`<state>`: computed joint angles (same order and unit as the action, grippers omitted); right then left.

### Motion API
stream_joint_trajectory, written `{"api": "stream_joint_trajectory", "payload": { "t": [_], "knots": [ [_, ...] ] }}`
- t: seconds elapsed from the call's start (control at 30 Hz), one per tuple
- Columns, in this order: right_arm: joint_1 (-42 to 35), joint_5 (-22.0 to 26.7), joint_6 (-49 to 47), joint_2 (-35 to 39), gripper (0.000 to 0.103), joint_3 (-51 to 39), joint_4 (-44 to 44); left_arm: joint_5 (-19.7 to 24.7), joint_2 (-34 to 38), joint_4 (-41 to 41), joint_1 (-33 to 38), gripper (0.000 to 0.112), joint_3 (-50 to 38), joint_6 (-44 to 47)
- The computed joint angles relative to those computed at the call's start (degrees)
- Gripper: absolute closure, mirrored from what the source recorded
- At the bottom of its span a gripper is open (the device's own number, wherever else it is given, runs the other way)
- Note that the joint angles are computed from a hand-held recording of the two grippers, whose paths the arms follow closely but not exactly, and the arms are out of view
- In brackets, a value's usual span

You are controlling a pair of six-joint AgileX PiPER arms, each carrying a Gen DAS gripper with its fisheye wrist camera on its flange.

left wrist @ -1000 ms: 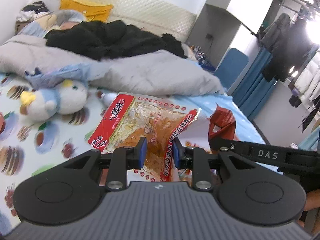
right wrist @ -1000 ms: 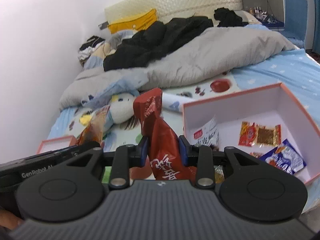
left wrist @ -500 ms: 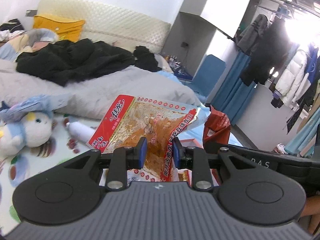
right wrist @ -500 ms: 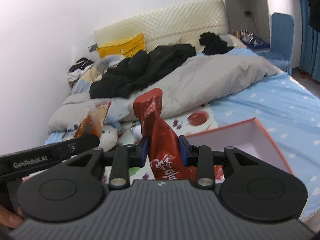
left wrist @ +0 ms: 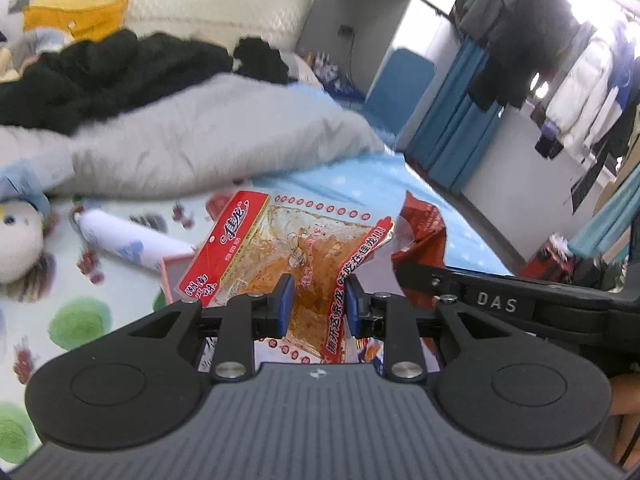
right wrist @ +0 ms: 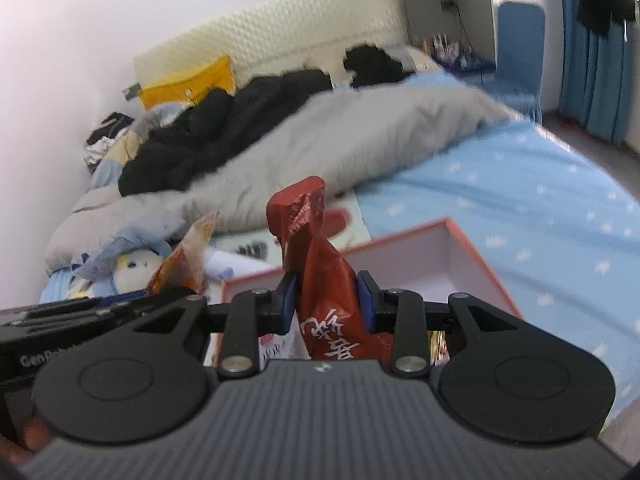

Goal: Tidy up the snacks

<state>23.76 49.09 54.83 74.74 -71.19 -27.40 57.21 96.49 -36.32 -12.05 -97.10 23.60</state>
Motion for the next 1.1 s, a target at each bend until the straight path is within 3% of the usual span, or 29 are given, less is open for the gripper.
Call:
{"api": "stream_joint_trajectory", "payload": {
  "t": [0.33,0.5,0.57,0.6,0.63,0.7,0.93,1.1],
  "knots": [
    [-3.67,-5.68,-1.55,1.39,0.067,8.79,5.84,-1.66,5.25,4.96,-2.85,0.081,1.53,-0.10],
    [-3.84,-5.58,-0.11,1.13,0.067,10.06,5.63,-2.04,5.05,6.24,-3.20,0.079,2.24,-0.31],
    [-3.92,-5.12,-0.30,0.80,0.066,9.95,5.65,-1.06,4.88,6.34,-3.23,0.064,1.68,-0.32],
    [-3.75,-4.55,0.52,0.67,0.064,9.79,5.21,-1.54,4.24,6.86,-3.28,0.058,2.06,-0.94],
    [-3.60,-4.24,1.10,0.60,0.054,9.66,4.87,-2.42,3.43,7.33,-3.31,0.048,2.61,-1.40],
    [-2.98,-3.48,1.44,0.11,0.036,9.33,4.22,-2.94,1.83,6.76,-2.82,0.046,3.35,-0.75],
    [2.78,2.48,7.74,-3.54,0.036,5.39,-3.33,1.20,-3.28,4.74,0.97,0.046,1.90,-0.12],
    [14.79,13.11,16.14,-5.61,0.036,-0.68,-15.15,5.25,-8.53,0.17,5.91,0.046,1.39,2.69]
  ]
}}
